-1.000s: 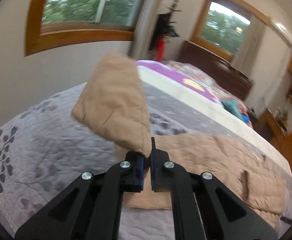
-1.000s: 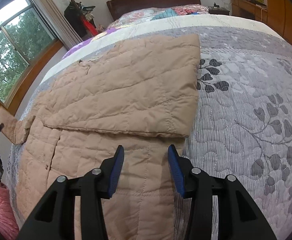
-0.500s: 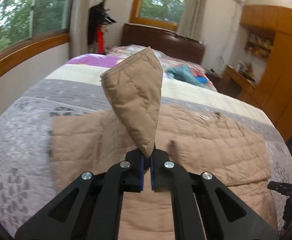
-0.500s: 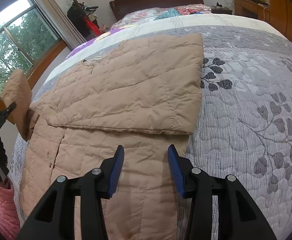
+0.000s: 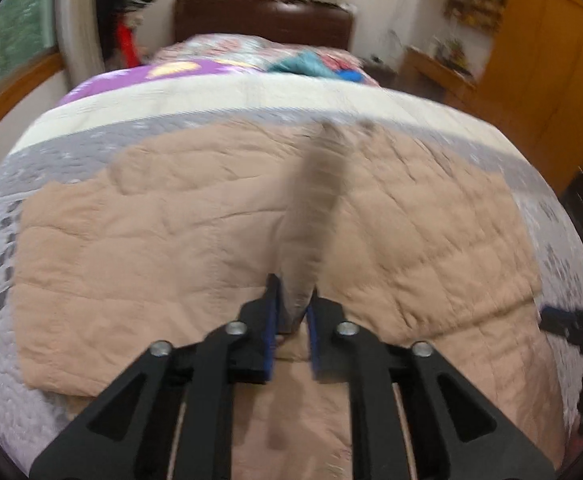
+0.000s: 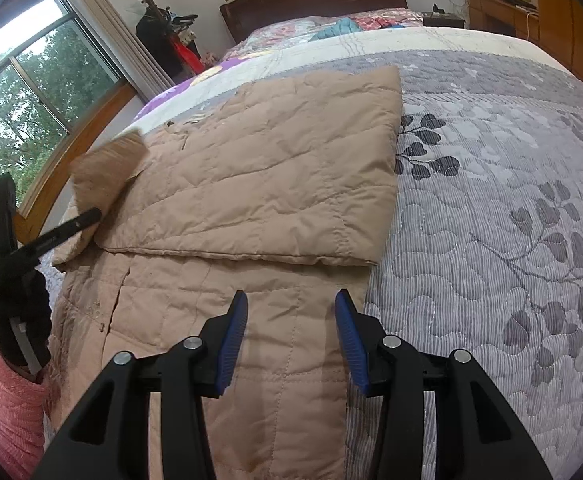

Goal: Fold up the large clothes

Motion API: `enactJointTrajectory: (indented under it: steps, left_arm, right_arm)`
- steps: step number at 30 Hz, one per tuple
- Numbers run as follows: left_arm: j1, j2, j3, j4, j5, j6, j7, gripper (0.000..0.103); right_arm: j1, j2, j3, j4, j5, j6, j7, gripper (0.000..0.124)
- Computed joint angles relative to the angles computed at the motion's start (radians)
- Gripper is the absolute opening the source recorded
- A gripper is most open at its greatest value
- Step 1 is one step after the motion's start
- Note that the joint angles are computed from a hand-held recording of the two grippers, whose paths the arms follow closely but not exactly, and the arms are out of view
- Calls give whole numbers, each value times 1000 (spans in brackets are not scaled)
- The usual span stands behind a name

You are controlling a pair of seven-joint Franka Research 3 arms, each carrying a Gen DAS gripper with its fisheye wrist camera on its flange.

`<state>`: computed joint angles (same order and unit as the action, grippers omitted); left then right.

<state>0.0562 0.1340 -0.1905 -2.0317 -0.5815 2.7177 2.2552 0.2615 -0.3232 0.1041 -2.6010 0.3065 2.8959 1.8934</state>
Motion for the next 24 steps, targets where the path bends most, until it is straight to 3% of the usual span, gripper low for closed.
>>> enactJointTrajectory:
  steps: [3, 5, 6, 7, 10, 11, 13, 18, 21, 24]
  left_arm:
    - [26, -47, -15, -19, -157, -110, 176, 44]
    - [45, -89, 17, -19, -290, -275, 299, 47]
    - [43, -104, 35, -24, -315, -308, 323, 48]
    - [37, -123, 51, -38, -332, -306, 342, 49]
    - [15, -149, 86, -67, -295, -177, 328, 51]
    - [11, -133, 92, -67, -201, -92, 236, 51]
    - [14, -82, 110, -39, -8, -27, 50, 49]
    - [54, 64, 122, 76, 226, -57, -199, 49]
    - [106, 132, 89, 133, 226, -117, -195, 49]
    - [133, 142, 55, 128, 229, -96, -187, 49]
  right_arm:
    - [-8, -1, 9, 2, -13, -5, 13, 46]
    - [-17, -7, 23, 9, -34, -14, 31, 46]
    - [-14, -9, 24, 13, -37, -15, 31, 46]
    - [-11, -13, 27, 20, -42, -19, 33, 46]
    - [15, -4, 23, 70, -44, -45, 14, 46]
    - [31, 6, 15, 92, -32, -59, -1, 46]
    - [59, 41, 0, 159, -2, -113, -36, 46]
    - [86, 189, 3, 361, 46, -226, -61, 46]
    - [96, 290, 4, 473, 89, -271, -62, 46]
    - [102, 383, 11, 568, 54, -295, -20, 46]
